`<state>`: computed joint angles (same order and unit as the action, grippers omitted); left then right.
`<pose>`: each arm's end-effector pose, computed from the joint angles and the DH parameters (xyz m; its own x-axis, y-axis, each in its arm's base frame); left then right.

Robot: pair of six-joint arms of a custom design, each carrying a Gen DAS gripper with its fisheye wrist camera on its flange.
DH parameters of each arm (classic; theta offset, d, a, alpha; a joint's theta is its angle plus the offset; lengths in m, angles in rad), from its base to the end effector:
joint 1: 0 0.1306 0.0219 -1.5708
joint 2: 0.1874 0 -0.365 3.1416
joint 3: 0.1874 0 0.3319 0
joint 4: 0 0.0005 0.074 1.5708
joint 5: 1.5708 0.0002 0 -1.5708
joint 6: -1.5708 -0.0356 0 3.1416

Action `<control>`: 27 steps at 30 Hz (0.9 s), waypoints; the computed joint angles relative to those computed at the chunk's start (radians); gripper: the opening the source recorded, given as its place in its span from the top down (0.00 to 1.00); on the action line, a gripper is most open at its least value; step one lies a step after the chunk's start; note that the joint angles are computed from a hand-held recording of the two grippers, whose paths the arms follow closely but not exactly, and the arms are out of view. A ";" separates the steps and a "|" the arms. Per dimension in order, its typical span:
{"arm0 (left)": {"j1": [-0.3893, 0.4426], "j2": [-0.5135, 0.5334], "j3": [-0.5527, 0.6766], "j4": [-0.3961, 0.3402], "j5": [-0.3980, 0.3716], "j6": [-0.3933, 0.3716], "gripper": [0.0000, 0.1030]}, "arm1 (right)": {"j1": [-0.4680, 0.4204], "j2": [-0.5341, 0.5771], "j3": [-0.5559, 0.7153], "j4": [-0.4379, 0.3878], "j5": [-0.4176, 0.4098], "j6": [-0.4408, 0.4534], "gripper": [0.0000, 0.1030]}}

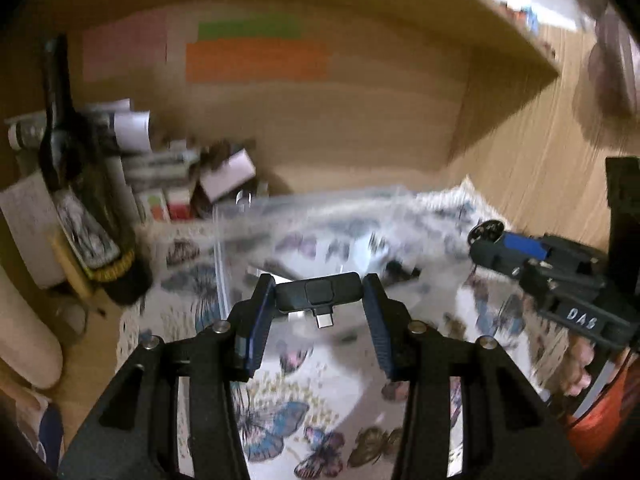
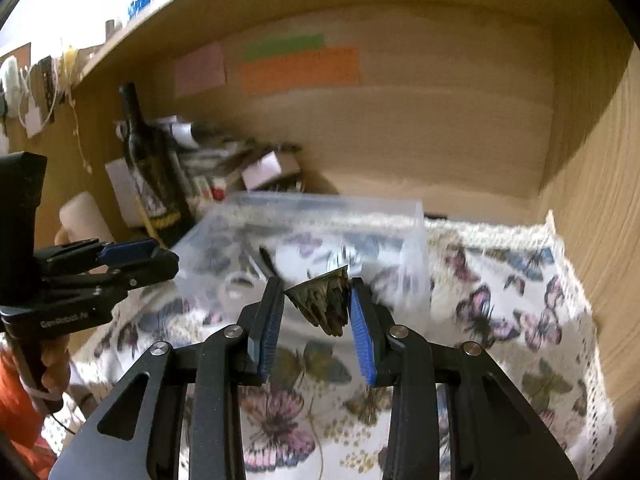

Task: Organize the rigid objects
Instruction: 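Grasp the black USB connector with the left tool while the right tool grasps the dark bronze piece, then lower both held items into the clear box and open both tools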

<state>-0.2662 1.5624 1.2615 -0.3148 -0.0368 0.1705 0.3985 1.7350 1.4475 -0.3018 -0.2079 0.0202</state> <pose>0.4761 -0.1290 0.3280 -0.5888 -0.0152 -0.8081 0.1360 0.9837 -0.1176 0.5100 0.2222 0.3185 -0.5013 -0.2325 -0.8335 -0.5480 0.8307 0.0979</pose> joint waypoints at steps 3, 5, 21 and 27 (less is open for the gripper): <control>0.000 -0.001 0.025 0.023 -0.007 -0.004 0.57 | 0.002 0.000 0.023 0.019 0.008 0.001 0.71; 0.001 0.006 0.045 0.028 -0.012 -0.005 0.57 | 0.005 0.001 0.039 0.035 0.020 0.003 0.71; 0.029 0.236 0.282 -0.146 0.030 0.018 0.57 | 0.012 0.209 0.297 -0.153 0.034 0.015 0.71; 0.042 0.311 0.342 -0.203 0.049 0.028 0.57 | 0.015 0.283 0.374 -0.237 0.045 0.019 0.71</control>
<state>-0.2244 1.8733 1.6035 -0.5176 0.0121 0.1990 0.4137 2.0185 1.8213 -0.5387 -0.1630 0.0387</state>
